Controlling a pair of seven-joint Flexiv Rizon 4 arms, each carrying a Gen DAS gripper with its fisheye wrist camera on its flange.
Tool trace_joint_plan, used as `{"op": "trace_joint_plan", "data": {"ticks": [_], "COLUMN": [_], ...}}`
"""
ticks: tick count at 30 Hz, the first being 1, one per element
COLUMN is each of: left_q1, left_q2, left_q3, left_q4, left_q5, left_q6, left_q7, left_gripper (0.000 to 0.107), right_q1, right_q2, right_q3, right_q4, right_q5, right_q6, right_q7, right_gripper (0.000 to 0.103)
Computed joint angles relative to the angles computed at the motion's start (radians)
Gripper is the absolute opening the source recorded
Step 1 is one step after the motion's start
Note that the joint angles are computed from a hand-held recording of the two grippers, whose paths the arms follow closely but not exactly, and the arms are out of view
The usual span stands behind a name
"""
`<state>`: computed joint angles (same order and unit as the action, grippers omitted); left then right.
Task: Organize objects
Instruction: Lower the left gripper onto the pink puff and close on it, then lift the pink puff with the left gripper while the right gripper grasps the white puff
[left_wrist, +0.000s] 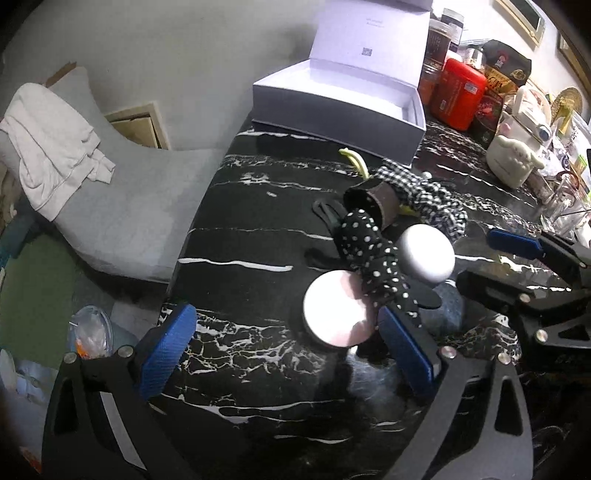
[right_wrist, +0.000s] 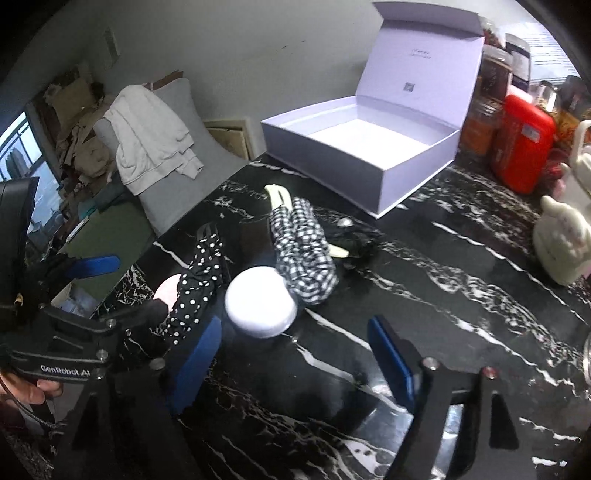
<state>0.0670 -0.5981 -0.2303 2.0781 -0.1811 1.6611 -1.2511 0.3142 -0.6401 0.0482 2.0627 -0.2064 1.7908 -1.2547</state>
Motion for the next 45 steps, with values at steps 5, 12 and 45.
{"op": "trace_joint_plan", "data": {"ticks": [5, 12, 45], "left_q1": [0.033, 0.079, 0.113], "left_q2": [-0.016, -0.045, -0.005], "left_q3": [-0.040, -0.110, -0.177], "left_q4": [-0.017, -0.037, 0.086], "left_q5": [-0.006, -0.064, 0.007], "left_q6": [-0.045, -0.101, 0.005], "left_q7": [0.030, 0.081, 0.078], "left_gripper": [0.096, 0.091, 0.050], "right_q1": [-0.020, -0.112, -0.061], "right_q2": [-0.030, -0.076, -0.001], "right_q3": [0.023, 0.118, 0.042], "right_q4": [-0.042, -0.110, 0.117], "right_q5": [-0.015, -0.055, 0.009], "right_q6": [-0.021, -0.070, 0.162], "right_q7": [-0.001, -0.017, -0.086], "right_gripper": [0.071, 0.071, 0.052]}}
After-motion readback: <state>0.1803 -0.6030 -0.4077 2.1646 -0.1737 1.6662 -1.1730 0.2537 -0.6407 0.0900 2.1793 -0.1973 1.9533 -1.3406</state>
